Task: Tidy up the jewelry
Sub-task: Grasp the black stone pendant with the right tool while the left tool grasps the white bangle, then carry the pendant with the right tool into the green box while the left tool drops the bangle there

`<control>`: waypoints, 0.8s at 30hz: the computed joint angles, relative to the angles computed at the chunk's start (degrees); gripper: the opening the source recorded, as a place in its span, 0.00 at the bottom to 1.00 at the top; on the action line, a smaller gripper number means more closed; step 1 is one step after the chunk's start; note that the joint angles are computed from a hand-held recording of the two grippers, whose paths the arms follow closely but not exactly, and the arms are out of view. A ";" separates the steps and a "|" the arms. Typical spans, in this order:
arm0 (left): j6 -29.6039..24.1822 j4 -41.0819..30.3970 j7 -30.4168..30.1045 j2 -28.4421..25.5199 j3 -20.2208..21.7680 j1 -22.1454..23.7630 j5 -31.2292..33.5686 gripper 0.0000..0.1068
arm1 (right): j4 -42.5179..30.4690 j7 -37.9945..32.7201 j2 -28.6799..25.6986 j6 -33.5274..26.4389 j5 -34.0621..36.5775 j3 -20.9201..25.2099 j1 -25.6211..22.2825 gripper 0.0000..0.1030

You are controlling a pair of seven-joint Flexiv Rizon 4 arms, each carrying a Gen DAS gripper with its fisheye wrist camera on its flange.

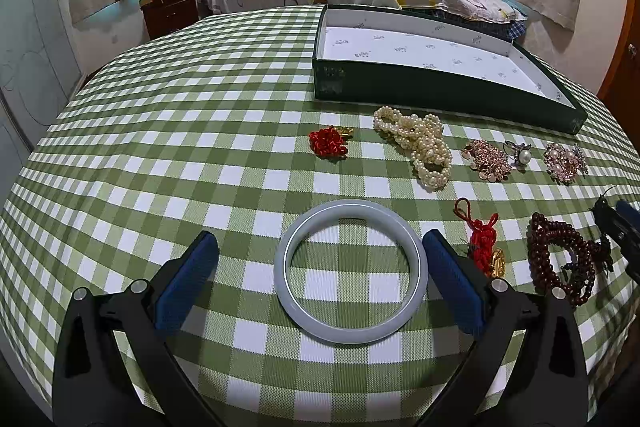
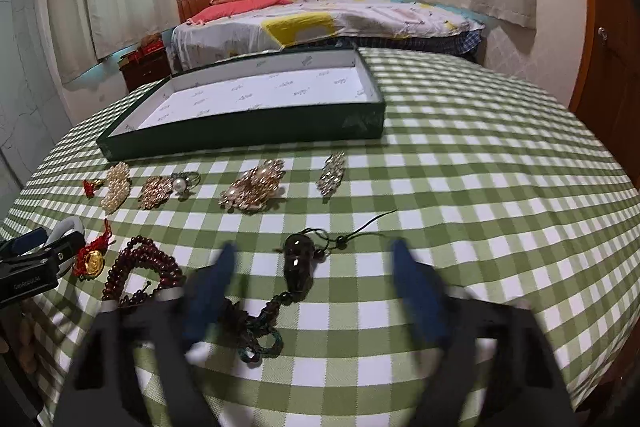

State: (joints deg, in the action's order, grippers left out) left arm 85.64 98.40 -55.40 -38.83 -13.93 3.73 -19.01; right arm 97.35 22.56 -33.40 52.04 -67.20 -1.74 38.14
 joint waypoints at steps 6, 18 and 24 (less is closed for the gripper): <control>0.34 0.87 0.79 0.32 -1.18 1.10 -0.04 0.93 | -0.64 -2.37 -0.46 -0.31 1.14 0.25 0.19 0.49; 3.69 5.04 5.85 1.20 -9.44 6.96 -0.02 0.65 | -0.29 -2.99 -0.45 0.93 -0.08 -0.28 0.34 0.22; 3.91 5.03 5.89 0.93 -10.20 7.50 -0.22 0.65 | -0.26 -2.39 -0.51 1.46 -0.67 -0.32 0.29 0.17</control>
State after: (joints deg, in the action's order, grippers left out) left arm 89.54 103.43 -49.51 -37.90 -24.13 11.22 -19.23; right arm 97.09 20.17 -33.91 53.50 -67.87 -2.06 38.43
